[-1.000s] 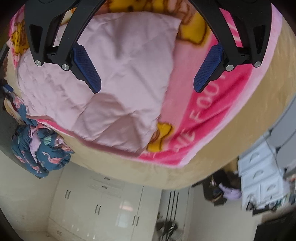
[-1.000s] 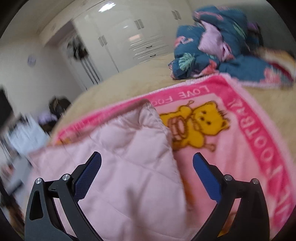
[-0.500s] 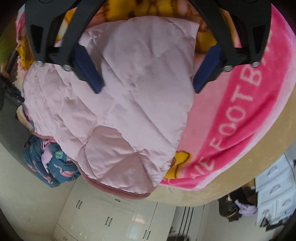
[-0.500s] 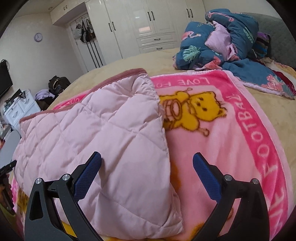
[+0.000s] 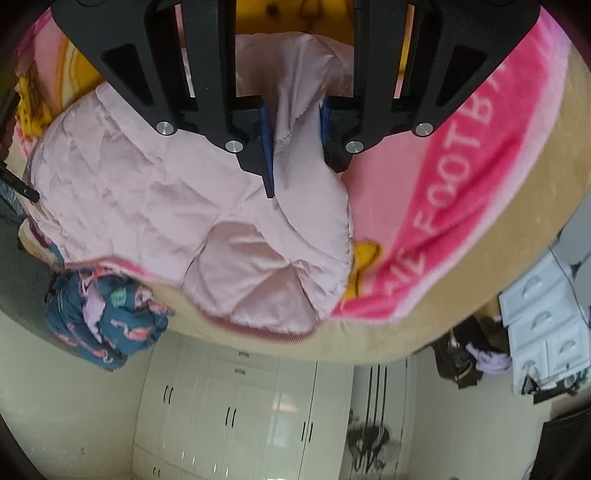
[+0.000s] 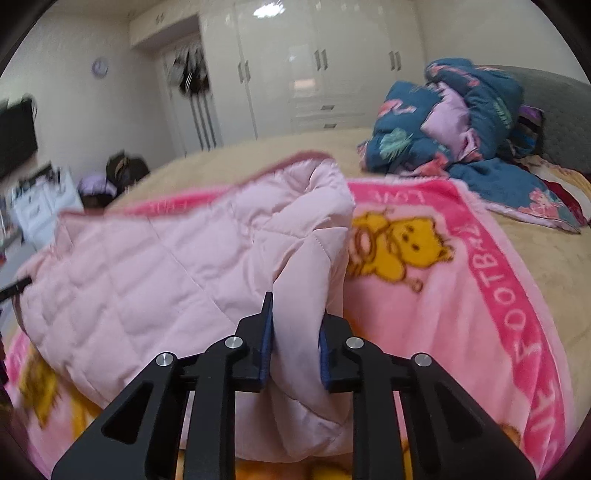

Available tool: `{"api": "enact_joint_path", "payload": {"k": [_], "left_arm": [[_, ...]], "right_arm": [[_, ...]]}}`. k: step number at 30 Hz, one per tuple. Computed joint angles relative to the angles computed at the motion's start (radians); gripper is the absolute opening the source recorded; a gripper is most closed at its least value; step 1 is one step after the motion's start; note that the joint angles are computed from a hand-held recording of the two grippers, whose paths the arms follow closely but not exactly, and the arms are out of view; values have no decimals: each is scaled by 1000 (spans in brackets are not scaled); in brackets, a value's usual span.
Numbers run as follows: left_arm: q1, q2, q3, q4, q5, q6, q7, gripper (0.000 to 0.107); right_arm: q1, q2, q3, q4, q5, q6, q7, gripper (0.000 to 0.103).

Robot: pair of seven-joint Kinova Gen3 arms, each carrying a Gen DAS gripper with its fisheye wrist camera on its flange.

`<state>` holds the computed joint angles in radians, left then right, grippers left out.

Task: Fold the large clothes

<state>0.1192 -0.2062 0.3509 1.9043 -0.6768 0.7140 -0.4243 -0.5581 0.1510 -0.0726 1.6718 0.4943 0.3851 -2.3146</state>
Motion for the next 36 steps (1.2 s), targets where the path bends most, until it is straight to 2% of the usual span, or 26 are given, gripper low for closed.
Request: {"api": "enact_joint_path", "payload": {"k": [2,5,8,11,15,18,23,26,29,31,34,35,36], "left_arm": [[-2,17,-10,-41,8,14,-20,12],[4,65,-24,-102,-3,47,-31,12],[33,133,-29,-162,-56,121,-15,12],[56,181,-59,-194,-59,151,-16,12],[88,203,-138,-198,-5,121,-38,12],[112,215,-174,-198,16,113,-34,12],[125,219,-203,-182,38,89,-42,13],[126,217,-208,-181,49,83,-54,13],[124,214,-213,-179,63,79,-67,13],[122,211,-213,-176,67,77,-70,13],[118,207,-214,-173,75,71,-75,13],[117,205,-213,-171,75,69,-76,14],[116,205,-213,-171,75,69,-76,14]], "right_arm": [[50,5,-33,-28,-39,-19,4,18],[123,59,-81,-124,-161,9,81,18],[208,136,-150,-221,-266,54,113,18],[204,196,-144,-284,-273,103,89,18],[165,235,-109,-318,-254,143,69,18],[185,243,-130,-318,-258,149,75,18],[113,241,-23,-296,-349,134,131,18],[121,241,-37,-290,-328,133,99,18],[153,242,-109,-300,-219,164,13,20],[123,232,-100,-305,-139,194,-36,25],[8,188,4,-257,-25,183,-158,41],[-38,157,46,-221,16,159,-198,55],[-84,136,87,-191,56,137,-227,63]]}}
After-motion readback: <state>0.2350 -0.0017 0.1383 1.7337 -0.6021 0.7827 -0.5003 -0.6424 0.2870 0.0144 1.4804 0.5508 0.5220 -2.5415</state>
